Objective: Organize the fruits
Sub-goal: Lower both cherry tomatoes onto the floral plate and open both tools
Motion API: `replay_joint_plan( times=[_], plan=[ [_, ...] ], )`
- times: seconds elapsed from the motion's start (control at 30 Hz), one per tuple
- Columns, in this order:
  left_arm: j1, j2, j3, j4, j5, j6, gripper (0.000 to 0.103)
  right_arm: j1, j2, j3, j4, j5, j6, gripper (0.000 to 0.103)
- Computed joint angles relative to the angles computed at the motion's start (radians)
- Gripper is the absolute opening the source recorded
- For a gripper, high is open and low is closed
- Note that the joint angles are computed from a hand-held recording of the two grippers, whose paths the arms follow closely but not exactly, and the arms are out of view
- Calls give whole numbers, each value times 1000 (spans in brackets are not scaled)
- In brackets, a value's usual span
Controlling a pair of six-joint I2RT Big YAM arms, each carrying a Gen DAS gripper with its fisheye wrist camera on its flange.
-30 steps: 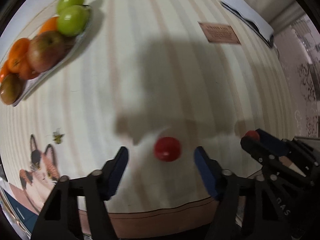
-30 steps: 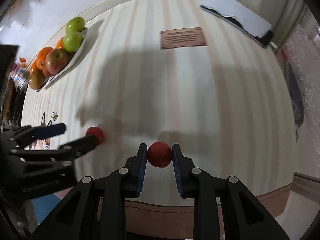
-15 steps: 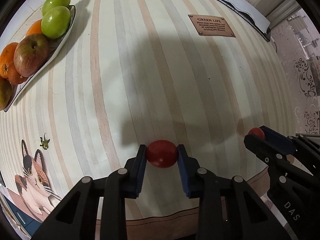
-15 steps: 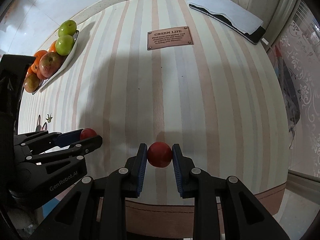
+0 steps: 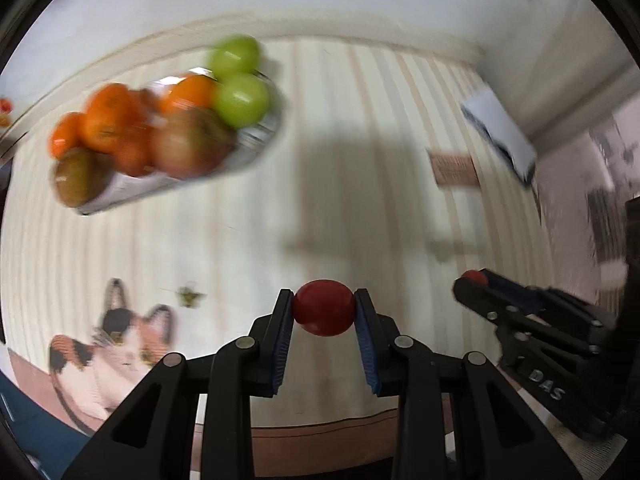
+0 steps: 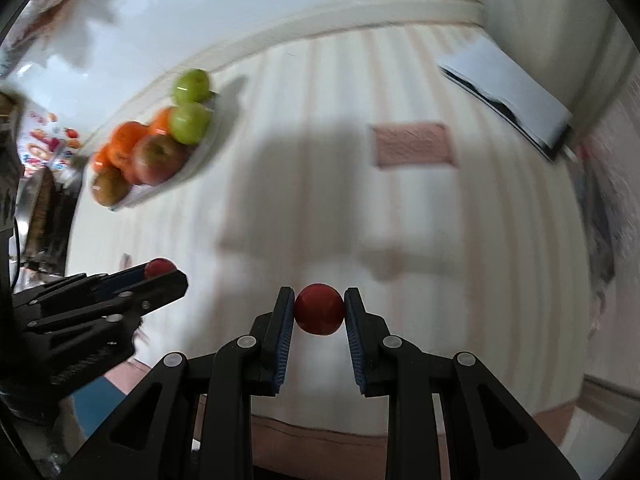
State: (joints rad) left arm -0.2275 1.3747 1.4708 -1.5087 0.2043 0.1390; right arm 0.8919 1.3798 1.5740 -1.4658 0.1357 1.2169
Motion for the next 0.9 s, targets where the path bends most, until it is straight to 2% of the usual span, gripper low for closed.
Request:
replay_joint_plan(
  times=[0.1,0.17,0.3,0.4,0.57,0.8,0.87,0.9],
  plan=[
    [79,15,52,-7,8,13,28,-27,74,76,64,-32,-62,28],
    [124,50,104,-4,-3,14,28,-56,117,110,145,-78,-76,28],
    [197,132,175,7,-25,14,28,-131,181,122,323,-184,-31,28],
    [231,213,240,-6,-33,6,28,-176,227,127,420,-249,30,28],
    [259,325,309,-35,-23,-27,28,-215,295,152,465,-307,71,28],
    [263,417,362,-85,-29,-36,28,-227,360,205,425,-336,70,30],
    [267,427,367,-97,-20,-43,32,-227,369,211,423,-343,75,45],
    [270,427,366,-101,-10,-48,34,-225,373,216,416,-335,77,61]
  ],
)
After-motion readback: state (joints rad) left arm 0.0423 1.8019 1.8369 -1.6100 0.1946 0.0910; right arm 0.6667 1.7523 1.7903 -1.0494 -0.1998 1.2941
